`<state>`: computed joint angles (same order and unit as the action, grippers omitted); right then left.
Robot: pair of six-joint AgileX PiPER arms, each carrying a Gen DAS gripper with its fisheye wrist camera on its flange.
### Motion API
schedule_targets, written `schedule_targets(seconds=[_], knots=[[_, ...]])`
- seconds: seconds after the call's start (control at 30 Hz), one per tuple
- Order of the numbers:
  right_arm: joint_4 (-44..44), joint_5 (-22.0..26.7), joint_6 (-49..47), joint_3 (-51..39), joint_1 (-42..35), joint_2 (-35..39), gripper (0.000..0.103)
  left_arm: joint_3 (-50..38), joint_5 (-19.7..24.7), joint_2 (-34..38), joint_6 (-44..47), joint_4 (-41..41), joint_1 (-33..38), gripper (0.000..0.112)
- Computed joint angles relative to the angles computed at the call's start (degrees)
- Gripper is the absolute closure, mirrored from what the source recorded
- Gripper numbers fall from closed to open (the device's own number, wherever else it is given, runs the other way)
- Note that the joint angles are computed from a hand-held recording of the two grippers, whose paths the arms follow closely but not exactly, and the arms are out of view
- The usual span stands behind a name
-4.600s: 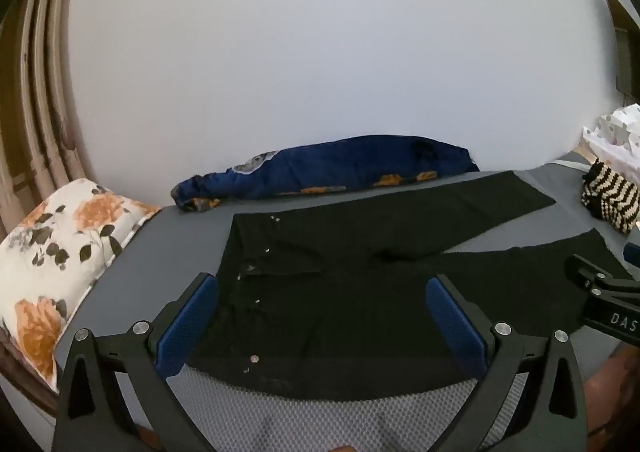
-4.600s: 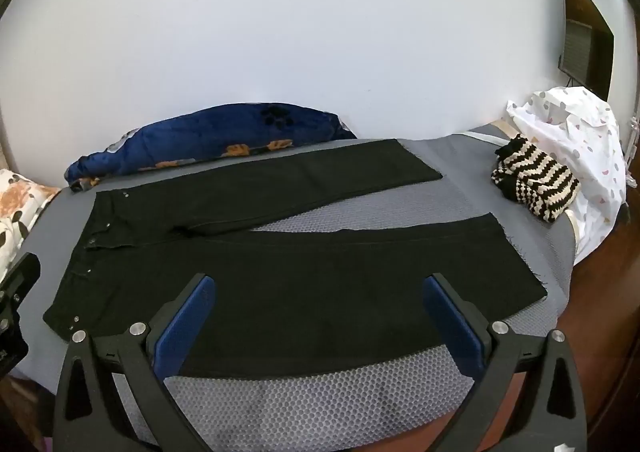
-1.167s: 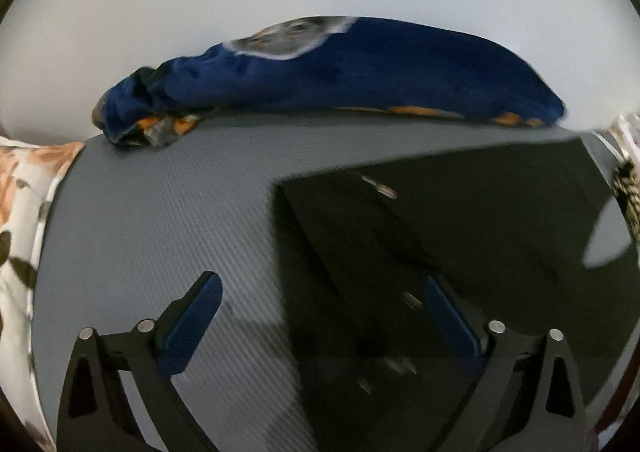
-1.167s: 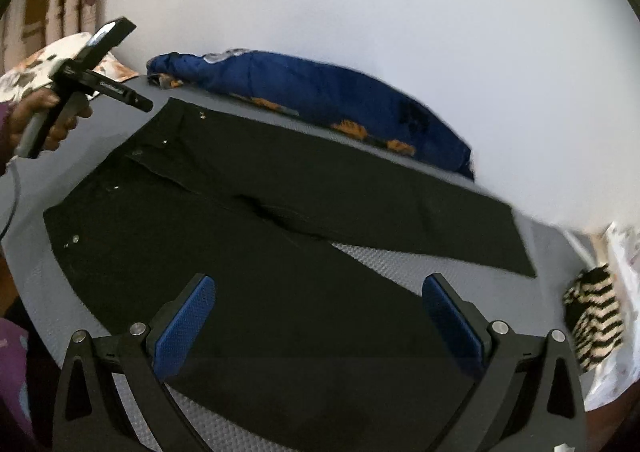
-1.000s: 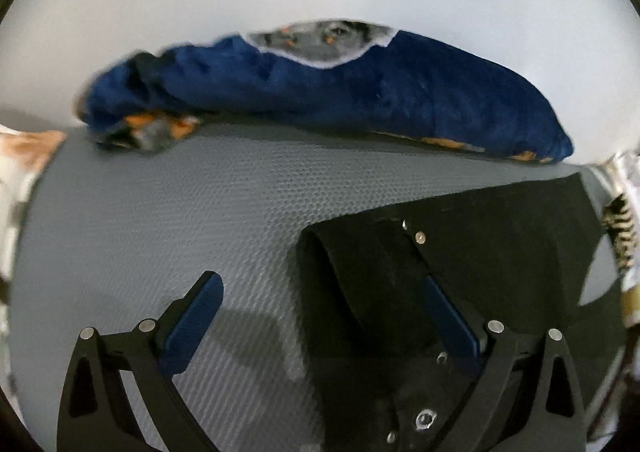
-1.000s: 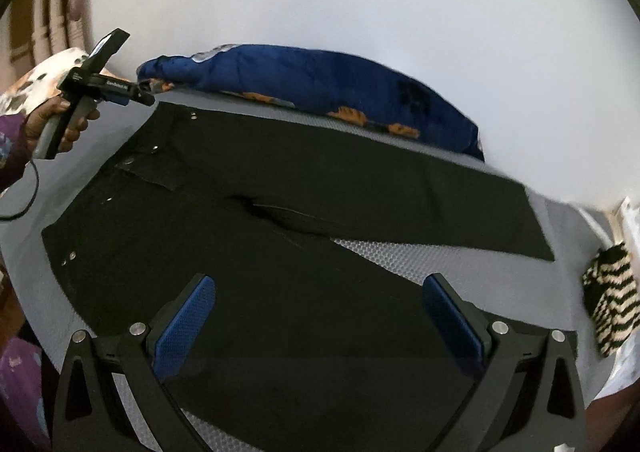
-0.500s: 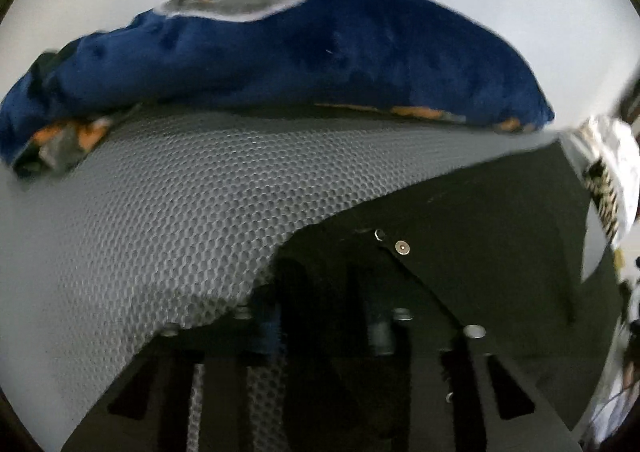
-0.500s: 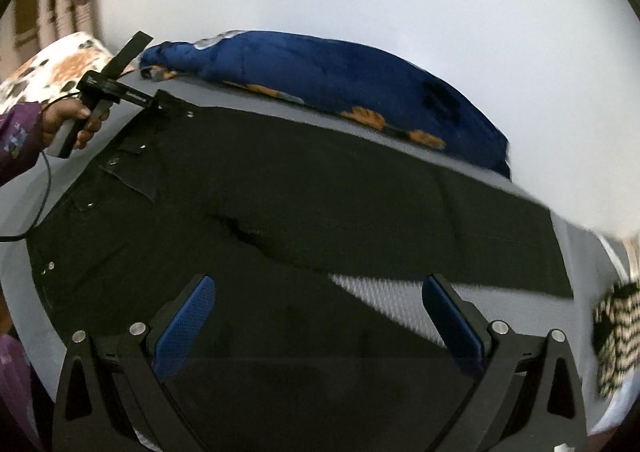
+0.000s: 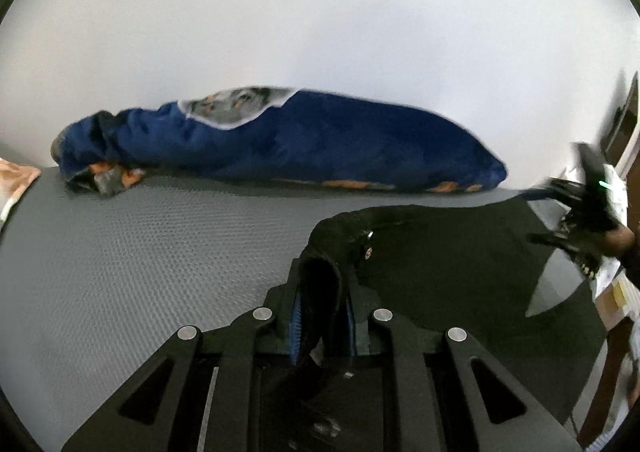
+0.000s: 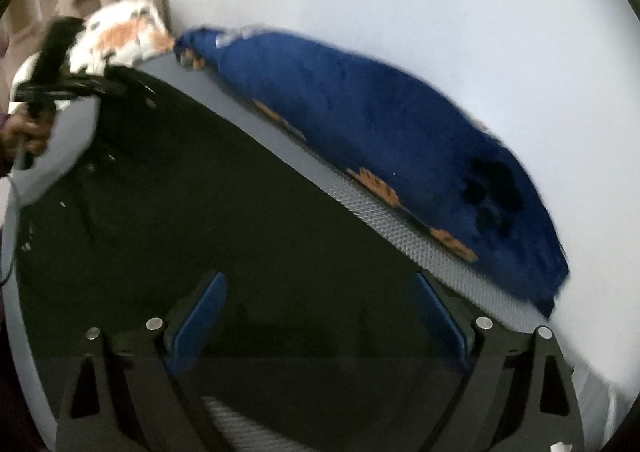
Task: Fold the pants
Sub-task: 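Lower the left gripper onto the waistband and close it on the fabric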
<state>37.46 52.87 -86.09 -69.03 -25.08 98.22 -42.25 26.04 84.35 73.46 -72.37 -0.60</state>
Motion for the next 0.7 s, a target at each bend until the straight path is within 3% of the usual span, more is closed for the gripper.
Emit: schedule_targets(seconds=[0.07, 0.2, 0.33, 0.4, 0.43, 0.47, 0.6, 0.63, 0.67, 0.7], knots=[[-3.69, 1.45, 1.70, -5.55, 2.44, 4.84, 0.016, 3.68, 1.46, -4.03, 3.08, -3.76, 1.08, 0.095], [-9.20, 3.66, 2.11, -14.41, 7.08, 13.12, 0.019, 7.78, 4.03, -9.35, 1.85, -3.87, 2.92, 0.095], [-13.87, 4.95, 4.67, -21.60, 10.03, 19.44, 0.029, 9.98, 3.66, -11.87, 1.46, -4.87, 2.91, 0.095], [-16.90, 7.73, 7.68, -26.72, 11.31, 23.57, 0.042, 10.82, 3.57, -12.73, 0.98, -5.03, 2.74, 0.095], [-17.93, 9.40, 9.26, -28.92, 11.67, 25.16, 0.056, 11.07, 3.55, -12.98, 0.70, -5.10, 2.49, 0.095], [-19.17, 11.69, 11.14, -31.67, 12.15, 27.08, 0.058, 11.44, 3.41, -13.36, 0.39, -4.90, 2.24, 0.095], [-20.84, 11.86, 11.06, -32.49, 13.44, 28.05, 0.059, 12.34, 2.64, -14.53, -0.74, -4.66, 0.99, 0.095], [-21.13, 12.16, 11.72, -32.78, 13.63, 28.13, 0.068, 12.18, 2.46, -14.28, -1.00, -4.56, 0.71, 0.095], [-21.51, 12.20, 12.08, -32.68, 13.68, 27.97, 0.083, 12.08, 2.25, -14.07, -1.16, -4.59, 0.51, 0.095], [-22.26, 11.09, 12.19, -31.32, 13.73, 27.02, 0.090, 12.02, 2.03, -13.91, -1.38, -4.63, 0.36, 0.095]])
